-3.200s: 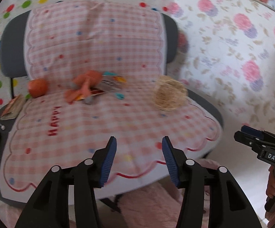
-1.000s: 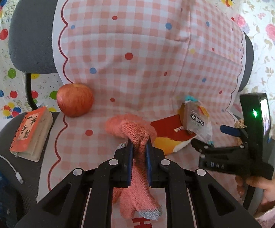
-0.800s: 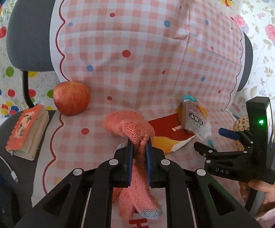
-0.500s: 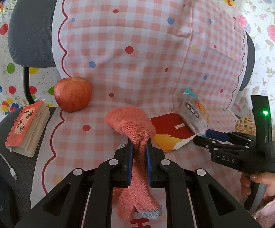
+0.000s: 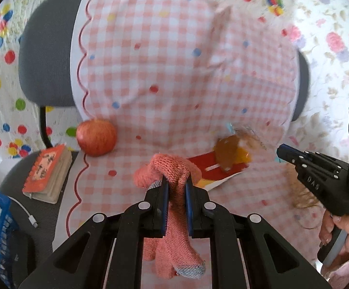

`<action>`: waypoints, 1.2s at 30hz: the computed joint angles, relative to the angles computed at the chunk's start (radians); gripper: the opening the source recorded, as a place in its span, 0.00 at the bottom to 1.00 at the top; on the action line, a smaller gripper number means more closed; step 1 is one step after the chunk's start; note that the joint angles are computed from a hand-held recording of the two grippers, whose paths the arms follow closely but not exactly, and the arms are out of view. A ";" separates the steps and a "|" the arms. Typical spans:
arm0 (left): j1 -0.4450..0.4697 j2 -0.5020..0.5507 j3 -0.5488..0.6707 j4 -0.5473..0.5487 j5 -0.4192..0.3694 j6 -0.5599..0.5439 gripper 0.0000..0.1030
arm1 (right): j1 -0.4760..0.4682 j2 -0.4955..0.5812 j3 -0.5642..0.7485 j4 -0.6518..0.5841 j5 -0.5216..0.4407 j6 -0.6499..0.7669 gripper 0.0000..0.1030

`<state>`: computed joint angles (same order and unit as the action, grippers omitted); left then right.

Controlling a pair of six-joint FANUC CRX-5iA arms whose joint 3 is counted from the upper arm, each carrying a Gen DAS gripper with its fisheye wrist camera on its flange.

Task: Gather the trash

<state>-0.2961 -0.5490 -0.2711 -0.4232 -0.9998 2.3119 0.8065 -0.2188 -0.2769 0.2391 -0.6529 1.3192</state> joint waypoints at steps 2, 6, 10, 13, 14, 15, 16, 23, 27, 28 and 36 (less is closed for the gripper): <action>-0.079 -0.003 0.032 -0.077 -0.027 0.059 0.12 | -0.025 -0.018 0.016 -0.054 0.005 0.033 0.01; -0.236 -0.002 0.086 -0.204 -0.090 0.159 0.12 | -0.074 -0.103 0.031 -0.188 -0.035 0.114 0.01; -0.398 0.015 0.127 -0.313 -0.167 0.248 0.12 | -0.128 -0.168 0.042 -0.339 -0.099 0.194 0.01; -0.495 0.042 0.148 -0.356 -0.220 0.298 0.12 | -0.140 -0.237 0.007 -0.369 -0.114 0.194 0.01; -0.513 0.045 0.149 -0.361 -0.231 0.311 0.12 | -0.150 -0.257 -0.002 -0.388 -0.127 0.200 0.01; -0.531 0.050 0.149 -0.359 -0.235 0.329 0.12 | -0.146 -0.273 -0.015 -0.387 -0.132 0.190 0.01; -0.540 0.051 0.146 -0.355 -0.235 0.339 0.12 | -0.158 -0.283 -0.015 -0.410 -0.146 0.201 0.01; -0.631 0.076 0.157 -0.377 -0.278 0.402 0.12 | -0.234 -0.323 -0.003 -0.548 -0.251 0.296 0.01; -0.614 0.074 0.152 -0.359 -0.269 0.398 0.12 | -0.201 -0.304 -0.017 -0.508 -0.214 0.283 0.06; -0.601 0.071 0.148 -0.350 -0.263 0.391 0.12 | -0.190 -0.295 -0.020 -0.488 -0.203 0.272 0.11; -0.499 0.043 0.108 -0.280 -0.213 0.348 0.12 | -0.158 -0.202 -0.016 -0.416 -0.165 0.204 0.20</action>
